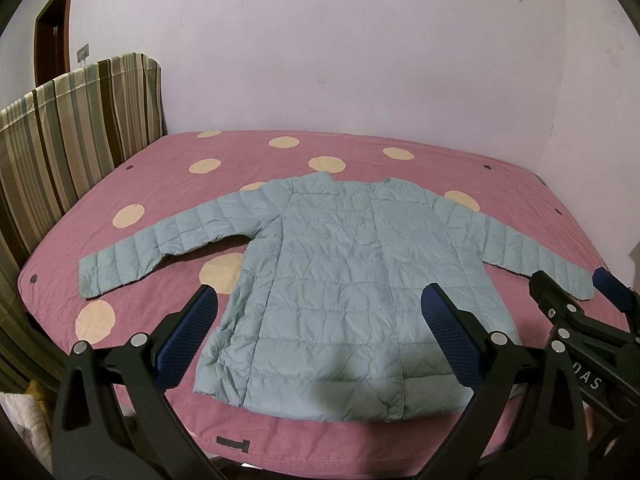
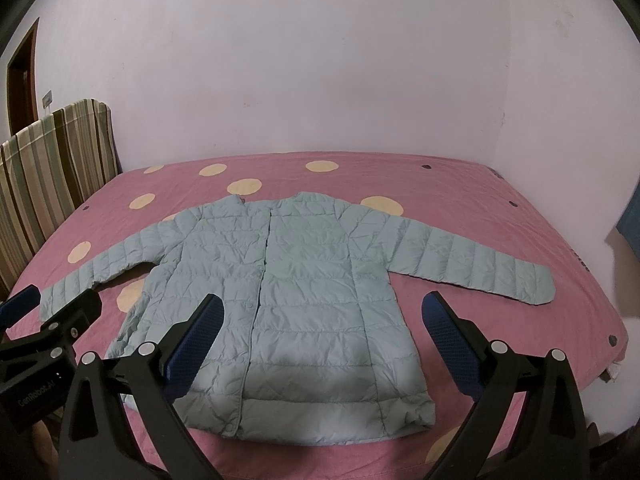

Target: Fold large clothes

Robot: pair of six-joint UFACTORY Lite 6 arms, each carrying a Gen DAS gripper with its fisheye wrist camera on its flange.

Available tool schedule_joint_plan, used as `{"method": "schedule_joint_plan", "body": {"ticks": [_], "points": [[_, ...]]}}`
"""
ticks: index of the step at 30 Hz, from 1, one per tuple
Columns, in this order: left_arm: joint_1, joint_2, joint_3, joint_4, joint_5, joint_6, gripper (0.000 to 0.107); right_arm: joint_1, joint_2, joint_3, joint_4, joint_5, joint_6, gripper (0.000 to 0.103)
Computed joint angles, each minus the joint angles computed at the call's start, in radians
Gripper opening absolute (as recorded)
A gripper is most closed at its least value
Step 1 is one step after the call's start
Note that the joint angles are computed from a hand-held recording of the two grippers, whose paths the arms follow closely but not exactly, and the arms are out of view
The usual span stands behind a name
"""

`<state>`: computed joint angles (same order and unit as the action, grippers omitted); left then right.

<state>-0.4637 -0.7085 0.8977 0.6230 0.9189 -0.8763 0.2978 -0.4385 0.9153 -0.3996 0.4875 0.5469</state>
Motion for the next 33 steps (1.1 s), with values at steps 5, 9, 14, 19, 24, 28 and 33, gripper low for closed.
{"method": "schedule_joint_plan", "body": {"ticks": [5,9,14,19,24,28,33], "points": [[-0.001,-0.001,-0.002,0.001,-0.001,-0.001,0.101,-0.006,0.004,0.005,0.011,0.000,-0.015,0.098],[-0.002,-0.001,-0.003,0.002,-0.001,-0.003,0.101,0.011,-0.012,-0.003,-0.007,0.014,0.008,0.098],[-0.002,-0.001,-0.003,0.002,-0.001,-0.002,0.101,0.010,-0.012,-0.003,-0.006,0.014,0.006,0.098],[-0.004,-0.004,-0.006,0.002,0.001,-0.004,0.101,0.009,-0.014,-0.004,-0.003,0.014,0.002,0.098],[-0.010,-0.012,-0.018,0.001,0.005,-0.007,0.101,0.034,0.014,-0.010,-0.050,-0.003,0.064,0.098],[-0.019,-0.023,-0.031,0.003,0.010,-0.015,0.101,0.050,0.013,-0.017,-0.066,0.002,0.084,0.098],[0.064,0.002,-0.045,-0.056,-0.061,0.054,0.101,0.018,0.038,-0.008,-0.009,-0.018,0.027,0.099]]}}
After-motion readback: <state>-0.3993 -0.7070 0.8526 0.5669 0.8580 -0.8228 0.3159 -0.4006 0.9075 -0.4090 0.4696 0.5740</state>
